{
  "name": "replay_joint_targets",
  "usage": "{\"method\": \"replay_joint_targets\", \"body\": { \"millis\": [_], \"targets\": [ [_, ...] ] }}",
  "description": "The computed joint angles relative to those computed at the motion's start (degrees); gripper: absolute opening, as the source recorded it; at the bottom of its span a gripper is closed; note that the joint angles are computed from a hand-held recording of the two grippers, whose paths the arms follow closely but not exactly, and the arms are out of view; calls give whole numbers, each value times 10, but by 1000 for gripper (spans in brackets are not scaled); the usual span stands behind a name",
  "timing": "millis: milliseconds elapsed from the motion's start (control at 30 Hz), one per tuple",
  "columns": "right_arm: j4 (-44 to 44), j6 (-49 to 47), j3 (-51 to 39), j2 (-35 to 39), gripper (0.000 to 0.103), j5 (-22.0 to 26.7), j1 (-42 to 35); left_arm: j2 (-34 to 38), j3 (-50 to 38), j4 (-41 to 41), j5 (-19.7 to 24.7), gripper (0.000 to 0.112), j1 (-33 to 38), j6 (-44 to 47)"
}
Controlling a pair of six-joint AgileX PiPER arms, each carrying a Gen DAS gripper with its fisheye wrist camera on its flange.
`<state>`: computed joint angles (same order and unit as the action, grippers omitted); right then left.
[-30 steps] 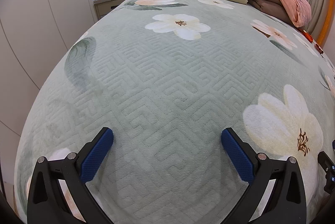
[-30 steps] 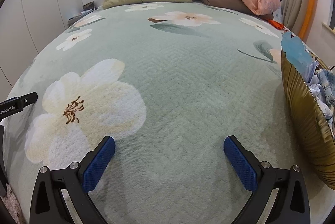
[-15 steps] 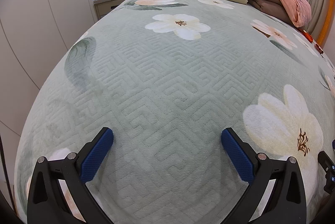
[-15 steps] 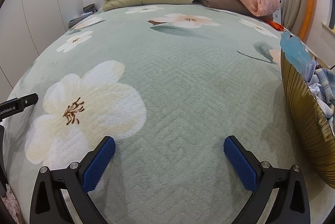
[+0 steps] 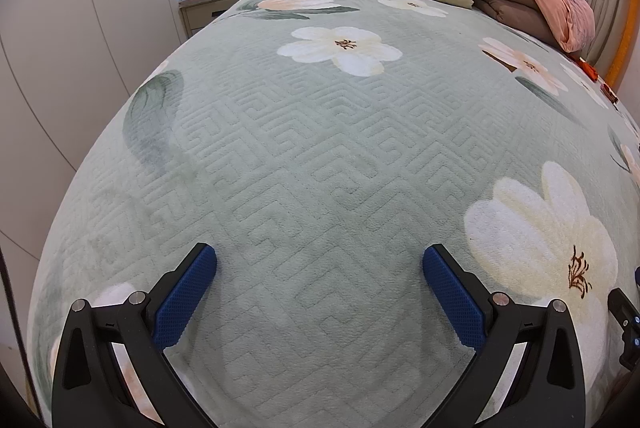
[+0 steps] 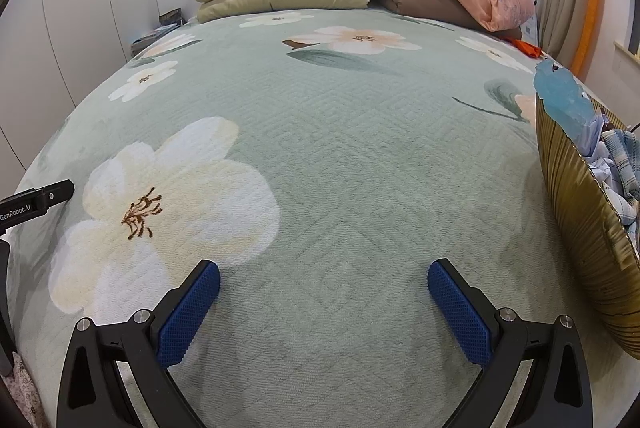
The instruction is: Organize objects
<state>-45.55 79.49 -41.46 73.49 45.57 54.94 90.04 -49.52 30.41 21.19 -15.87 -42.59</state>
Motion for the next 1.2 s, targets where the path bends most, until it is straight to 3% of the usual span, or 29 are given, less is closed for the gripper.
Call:
{"method": "replay_joint_targets", "body": {
  "millis": [1200],
  "targets": [
    [-15, 13, 13, -9, 103, -15, -1, -1, 6, -28, -15, 103, 9, 19]
  ]
}}
